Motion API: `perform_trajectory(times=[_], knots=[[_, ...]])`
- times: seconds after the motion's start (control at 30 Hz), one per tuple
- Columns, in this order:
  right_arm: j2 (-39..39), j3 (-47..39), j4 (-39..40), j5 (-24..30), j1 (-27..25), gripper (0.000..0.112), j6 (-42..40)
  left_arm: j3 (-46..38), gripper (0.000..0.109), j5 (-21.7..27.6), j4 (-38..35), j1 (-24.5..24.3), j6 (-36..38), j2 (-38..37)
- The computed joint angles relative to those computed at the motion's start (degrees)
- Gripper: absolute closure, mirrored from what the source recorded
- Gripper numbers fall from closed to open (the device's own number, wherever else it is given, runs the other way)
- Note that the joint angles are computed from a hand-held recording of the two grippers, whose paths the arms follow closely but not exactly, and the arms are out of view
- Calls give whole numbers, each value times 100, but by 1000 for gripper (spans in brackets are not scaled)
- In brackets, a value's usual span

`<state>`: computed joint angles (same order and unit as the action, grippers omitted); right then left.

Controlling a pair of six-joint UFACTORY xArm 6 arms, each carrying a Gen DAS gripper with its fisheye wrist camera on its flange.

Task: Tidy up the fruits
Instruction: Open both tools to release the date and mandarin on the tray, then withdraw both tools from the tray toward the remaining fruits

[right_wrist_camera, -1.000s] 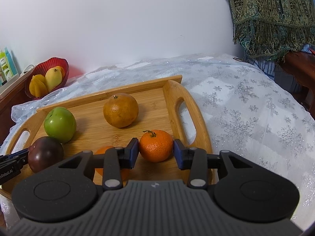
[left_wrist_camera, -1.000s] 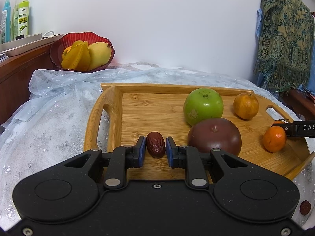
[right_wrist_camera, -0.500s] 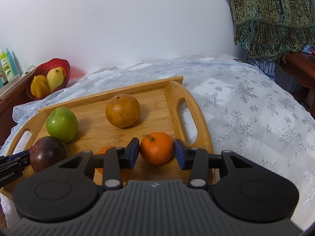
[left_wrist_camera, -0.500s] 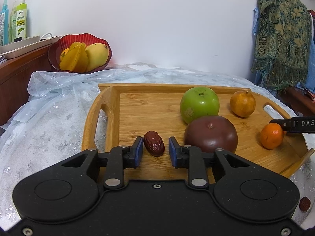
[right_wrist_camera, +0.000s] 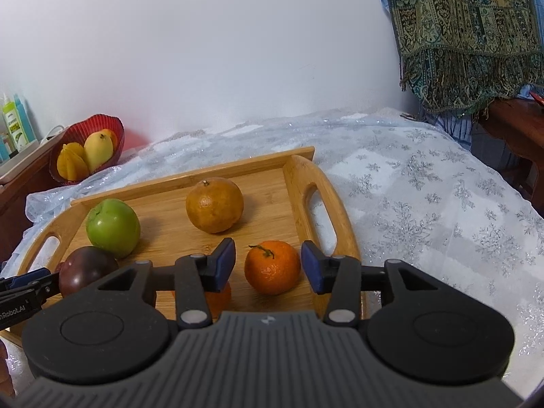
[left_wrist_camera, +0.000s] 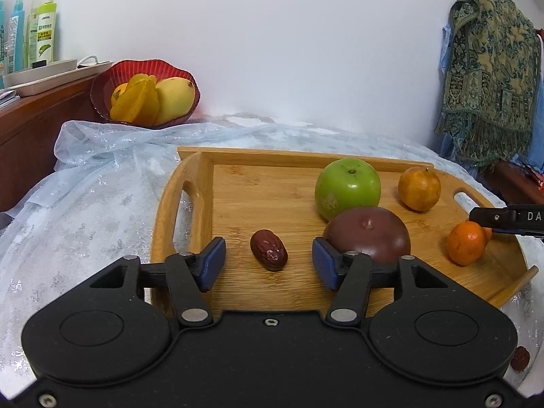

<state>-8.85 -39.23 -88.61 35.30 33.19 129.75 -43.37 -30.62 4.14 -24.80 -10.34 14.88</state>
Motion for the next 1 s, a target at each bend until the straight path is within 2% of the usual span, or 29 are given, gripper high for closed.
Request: perform_trajectory(times=[0.2, 0.3, 0.33, 0.43, 0.5, 0.77, 1.0], knots=[[-30, 42, -130, 316, 250, 38, 187, 153, 44, -182, -370, -121, 355, -90], [-100, 102, -204, 429, 380, 33, 234, 360, 33, -413, -597, -202, 566, -203], [-135, 138, -233, 522, 456, 31, 263, 452, 27, -505, -514, -182, 508, -256], [-235, 244, -277, 868, 709, 27, 348, 745, 22, -802, 19, -43, 140, -425], [-301, 313, -302, 1052, 853, 25, 405, 918, 18, -963, 20, -68, 188, -518], [-394, 469, -416, 1744, 1406, 22, 494, 1391, 13, -1234, -79, -204, 361, -803], [-266, 468, -132, 2270, 1966, 21, 360, 1755, 10, -1384, -78, -249, 299, -966]])
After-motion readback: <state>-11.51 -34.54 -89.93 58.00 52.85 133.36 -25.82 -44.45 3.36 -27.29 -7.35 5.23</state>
